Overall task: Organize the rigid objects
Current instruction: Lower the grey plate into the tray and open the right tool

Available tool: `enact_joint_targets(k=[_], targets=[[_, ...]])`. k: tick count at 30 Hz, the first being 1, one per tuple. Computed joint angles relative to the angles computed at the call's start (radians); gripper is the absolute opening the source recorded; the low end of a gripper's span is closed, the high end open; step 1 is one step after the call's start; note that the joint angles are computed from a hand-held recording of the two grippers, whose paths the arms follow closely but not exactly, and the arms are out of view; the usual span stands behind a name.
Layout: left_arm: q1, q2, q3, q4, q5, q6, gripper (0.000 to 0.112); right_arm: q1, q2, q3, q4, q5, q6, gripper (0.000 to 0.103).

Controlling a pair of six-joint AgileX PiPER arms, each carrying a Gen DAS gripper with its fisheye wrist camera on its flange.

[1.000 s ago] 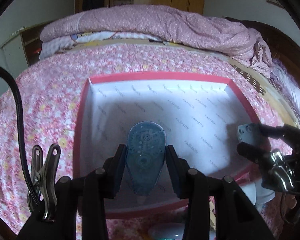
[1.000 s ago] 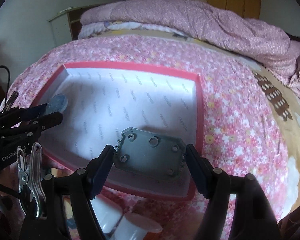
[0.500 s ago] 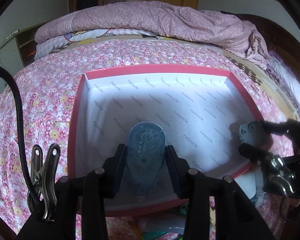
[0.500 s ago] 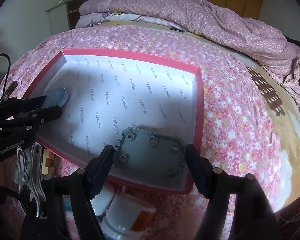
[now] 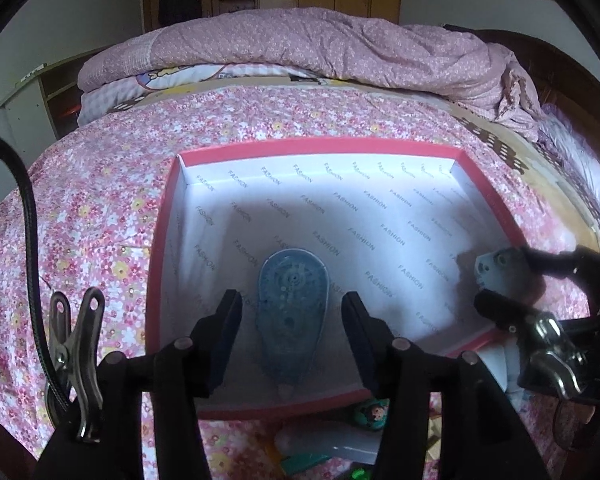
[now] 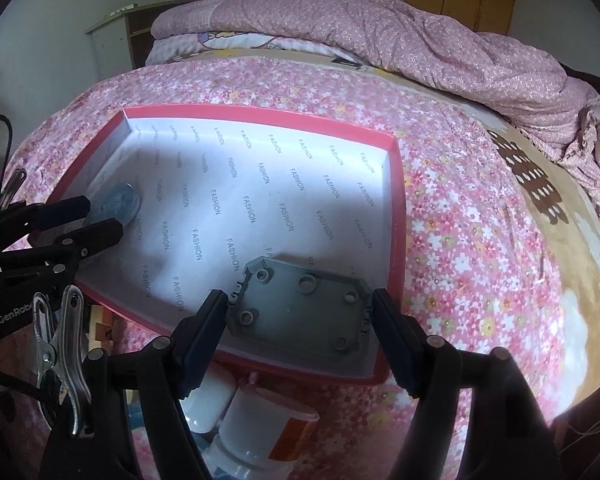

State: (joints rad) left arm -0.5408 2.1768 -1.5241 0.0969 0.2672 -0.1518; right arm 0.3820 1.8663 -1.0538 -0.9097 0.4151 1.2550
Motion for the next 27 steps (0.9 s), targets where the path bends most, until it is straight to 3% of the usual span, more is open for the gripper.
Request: enact_joint_targets(k=[9, 15, 21, 27], targets=[[-0.015, -0.077, 0.100, 0.069, -0.050, -0.064, 0.066, 0.033, -0.049, 0.054, -0.128, -0.023, 0.136, 0.075], [-0.032, -0.108, 0.151, 0.176, -0.072, -0.166, 0.067, 0.056, -0.068, 0.068, -0.182, -0.009, 0.195, 0.075], [-0.033, -0.138, 0.188, 0.165, -0.086, -0.171, 0.067, 0.071, -0.099, 0.103, -0.211, -0.017, 0.259, 0.075], [-0.028, -0.181, 0.248, 0.059, -0.105, -0.084, 0.067, 0.098, -0.145, 0.159, -0.277, -0.026, 0.370, 0.075]])
